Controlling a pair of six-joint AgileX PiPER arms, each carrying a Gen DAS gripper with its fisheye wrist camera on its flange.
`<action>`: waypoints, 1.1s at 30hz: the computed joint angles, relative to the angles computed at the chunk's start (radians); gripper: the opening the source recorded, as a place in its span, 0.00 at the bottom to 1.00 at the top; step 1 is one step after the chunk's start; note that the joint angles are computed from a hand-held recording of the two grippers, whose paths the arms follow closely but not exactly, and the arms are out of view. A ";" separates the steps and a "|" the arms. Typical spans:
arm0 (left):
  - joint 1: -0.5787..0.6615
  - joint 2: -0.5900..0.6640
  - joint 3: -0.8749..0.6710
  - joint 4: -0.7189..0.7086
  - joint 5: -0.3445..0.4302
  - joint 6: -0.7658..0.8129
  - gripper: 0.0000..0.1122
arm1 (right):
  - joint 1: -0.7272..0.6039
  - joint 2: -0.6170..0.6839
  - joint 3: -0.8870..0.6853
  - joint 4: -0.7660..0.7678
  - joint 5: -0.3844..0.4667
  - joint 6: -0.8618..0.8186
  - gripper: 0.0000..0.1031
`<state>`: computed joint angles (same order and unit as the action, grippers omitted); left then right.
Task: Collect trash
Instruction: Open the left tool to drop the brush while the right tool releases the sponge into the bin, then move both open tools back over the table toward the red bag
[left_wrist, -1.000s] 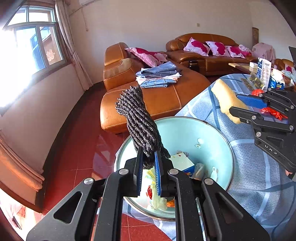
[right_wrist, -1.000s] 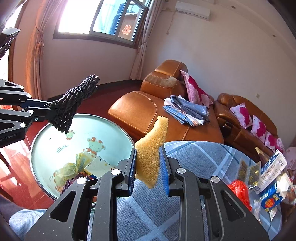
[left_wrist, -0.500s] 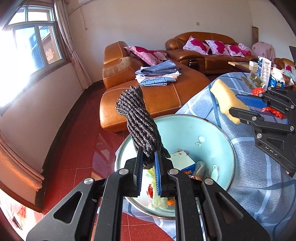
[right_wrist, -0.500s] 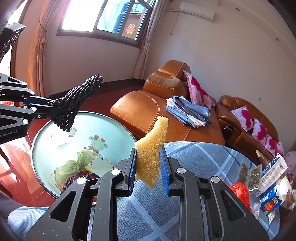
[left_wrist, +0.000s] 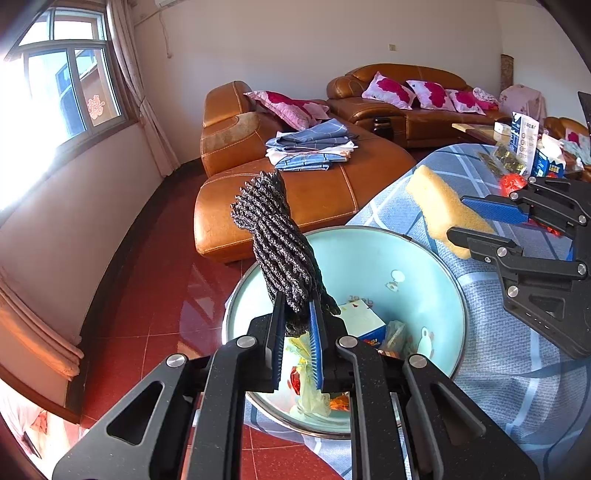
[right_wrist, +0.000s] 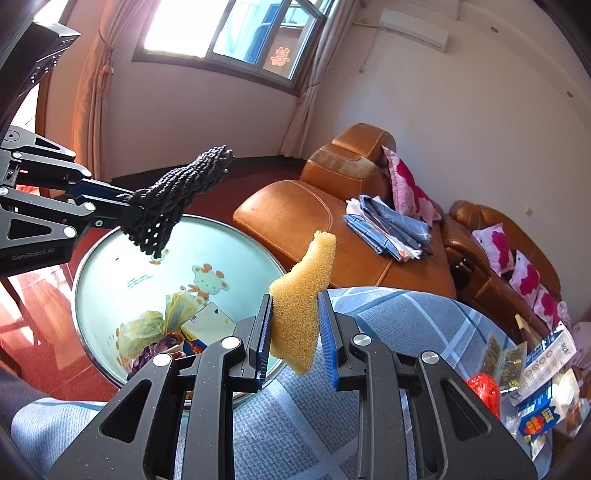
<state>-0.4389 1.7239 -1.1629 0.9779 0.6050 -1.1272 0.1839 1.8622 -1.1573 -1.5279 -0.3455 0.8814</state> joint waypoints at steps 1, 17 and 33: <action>0.003 0.001 0.001 -0.002 -0.004 0.001 0.13 | -0.003 -0.002 0.001 -0.006 -0.009 0.001 0.25; -0.004 -0.003 0.023 0.050 -0.011 -0.066 0.36 | -0.008 -0.008 0.004 -0.009 -0.033 0.001 0.43; -0.040 0.037 -0.040 -0.013 -0.056 0.003 0.43 | -0.055 -0.042 0.020 0.124 0.074 0.003 0.47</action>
<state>-0.4794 1.7608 -1.2030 0.9652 0.5489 -1.1245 0.1289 1.8203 -1.1377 -1.4035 -0.2717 0.8847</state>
